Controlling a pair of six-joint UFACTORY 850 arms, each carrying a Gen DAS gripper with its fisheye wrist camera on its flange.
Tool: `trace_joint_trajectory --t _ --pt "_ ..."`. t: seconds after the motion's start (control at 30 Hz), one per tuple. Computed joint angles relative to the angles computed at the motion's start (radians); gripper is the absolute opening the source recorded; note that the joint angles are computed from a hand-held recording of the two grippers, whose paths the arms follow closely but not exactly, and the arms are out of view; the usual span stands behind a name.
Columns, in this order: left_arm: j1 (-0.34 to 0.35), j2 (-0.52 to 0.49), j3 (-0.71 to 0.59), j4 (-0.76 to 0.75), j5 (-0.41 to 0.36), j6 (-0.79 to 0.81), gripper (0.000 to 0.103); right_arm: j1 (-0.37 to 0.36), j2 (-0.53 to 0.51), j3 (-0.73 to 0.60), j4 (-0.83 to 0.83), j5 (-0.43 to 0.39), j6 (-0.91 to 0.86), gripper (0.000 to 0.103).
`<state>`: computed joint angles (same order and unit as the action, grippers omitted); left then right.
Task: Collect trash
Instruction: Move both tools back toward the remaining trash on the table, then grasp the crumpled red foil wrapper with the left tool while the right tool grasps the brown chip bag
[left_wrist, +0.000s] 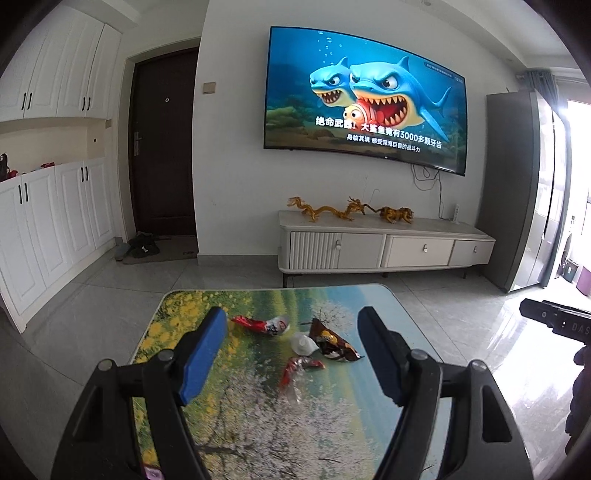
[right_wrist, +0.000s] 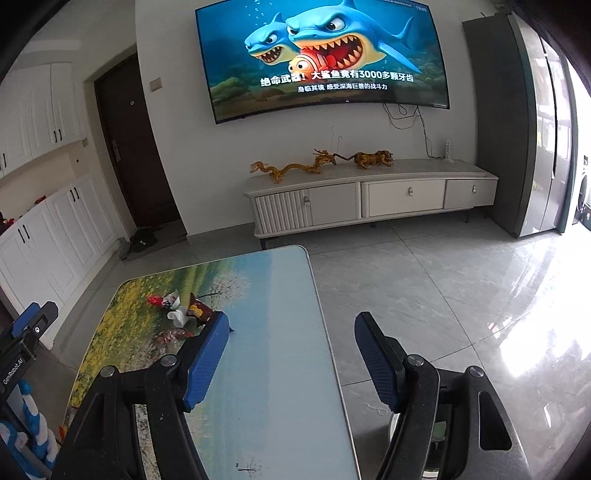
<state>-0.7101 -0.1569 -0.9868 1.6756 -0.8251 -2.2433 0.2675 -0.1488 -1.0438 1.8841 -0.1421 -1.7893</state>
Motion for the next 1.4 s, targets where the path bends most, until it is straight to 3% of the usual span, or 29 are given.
trace_joint_trajectory --t 0.2,0.37,0.5,0.67,0.8,0.93,1.1,1.17,1.27,1.33,1.4 --pt "0.073 0.074 -0.016 0.003 0.034 0.143 0.072 0.026 -0.026 -0.087 -0.109 -0.056 0.097 0.069" --pt "0.146 0.048 -0.075 -0.047 0.110 0.252 0.072 0.053 -0.097 -0.199 -0.184 -0.079 0.143 0.069" --pt "0.202 -0.031 -0.114 -0.123 0.199 0.291 0.072 0.066 -0.203 -0.288 -0.318 -0.124 0.258 0.069" --pt "0.264 -0.187 -0.185 -0.295 0.364 0.401 0.071 0.100 -0.399 -0.444 -0.628 -0.175 0.508 0.069" --pt "0.295 -0.302 -0.249 -0.488 0.467 0.574 0.061 0.115 -0.568 -0.599 -0.839 -0.239 0.678 0.069" --pt "0.307 -0.389 -0.306 -0.670 0.506 0.758 0.059 0.121 -0.698 -0.720 -0.953 -0.298 0.767 0.068" --pt "0.317 -0.439 -0.340 -0.826 0.533 0.910 0.044 0.114 -0.787 -0.813 -0.966 -0.374 0.759 0.068" --pt "0.316 -0.448 -0.344 -0.866 0.544 0.951 0.040 0.112 -0.810 -0.842 -0.991 -0.397 0.782 0.062" --pt "0.318 -0.454 -0.343 -0.949 0.575 1.035 0.022 0.105 -0.818 -0.844 -0.991 -0.438 0.767 0.041" --pt "0.316 -0.454 -0.338 -0.963 0.589 1.041 0.017 0.101 -0.808 -0.821 -0.955 -0.444 0.718 0.031" --pt "0.308 -0.441 -0.321 -0.914 0.598 0.992 0.013 0.095 -0.783 -0.782 -0.914 -0.444 0.672 0.028"
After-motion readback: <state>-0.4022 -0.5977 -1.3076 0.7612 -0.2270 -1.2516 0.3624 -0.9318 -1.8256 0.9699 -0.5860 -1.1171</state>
